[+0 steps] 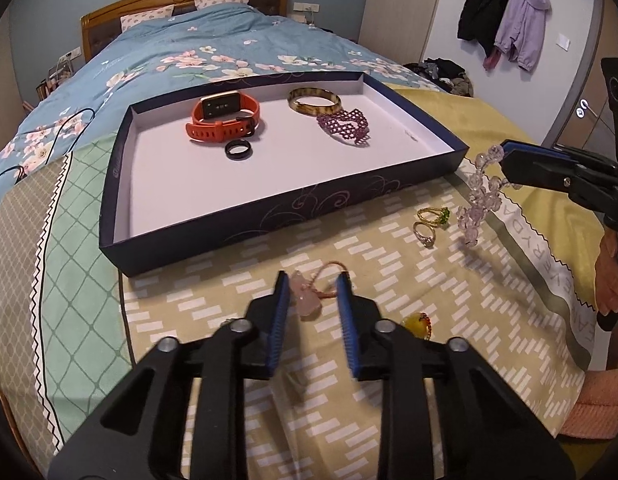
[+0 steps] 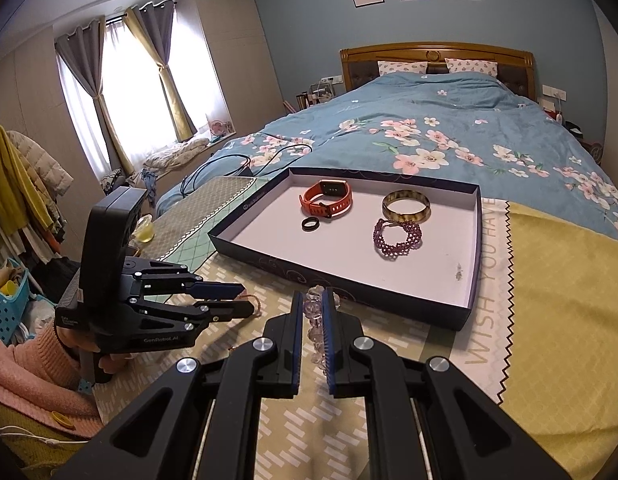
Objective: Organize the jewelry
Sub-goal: 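Move the right gripper to the clear crystal bracelet while the left gripper approaches the pink hair tie, then grasp the pink hair tie with the left gripper while the right gripper lifts the crystal bracelet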
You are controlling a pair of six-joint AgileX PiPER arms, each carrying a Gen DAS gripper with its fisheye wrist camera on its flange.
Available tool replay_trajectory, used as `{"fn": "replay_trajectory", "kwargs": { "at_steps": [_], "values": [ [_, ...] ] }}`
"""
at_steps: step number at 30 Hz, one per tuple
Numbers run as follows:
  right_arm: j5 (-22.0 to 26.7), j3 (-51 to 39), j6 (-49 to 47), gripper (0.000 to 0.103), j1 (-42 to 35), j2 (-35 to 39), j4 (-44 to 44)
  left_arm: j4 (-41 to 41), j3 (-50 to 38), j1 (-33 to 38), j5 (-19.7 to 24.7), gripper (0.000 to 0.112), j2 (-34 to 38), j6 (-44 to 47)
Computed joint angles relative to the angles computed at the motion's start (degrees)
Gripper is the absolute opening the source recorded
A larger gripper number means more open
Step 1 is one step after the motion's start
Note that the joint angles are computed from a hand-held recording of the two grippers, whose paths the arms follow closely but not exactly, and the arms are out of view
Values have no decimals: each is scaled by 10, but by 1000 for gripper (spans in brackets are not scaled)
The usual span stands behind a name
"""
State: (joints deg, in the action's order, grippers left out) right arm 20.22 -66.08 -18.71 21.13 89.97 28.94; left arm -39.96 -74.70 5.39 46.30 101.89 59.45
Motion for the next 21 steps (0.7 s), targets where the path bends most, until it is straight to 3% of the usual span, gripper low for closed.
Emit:
{"fn": "replay_trajectory", "kwargs": {
  "at_steps": [4,21],
  "values": [
    [-4,0,-2,8,0,0,3,-6,7,3,-7,13,-5,4],
    [-8,-37,-26,8,-14,12,30,-73,11,33,20,13,-46,38]
  ]
}}
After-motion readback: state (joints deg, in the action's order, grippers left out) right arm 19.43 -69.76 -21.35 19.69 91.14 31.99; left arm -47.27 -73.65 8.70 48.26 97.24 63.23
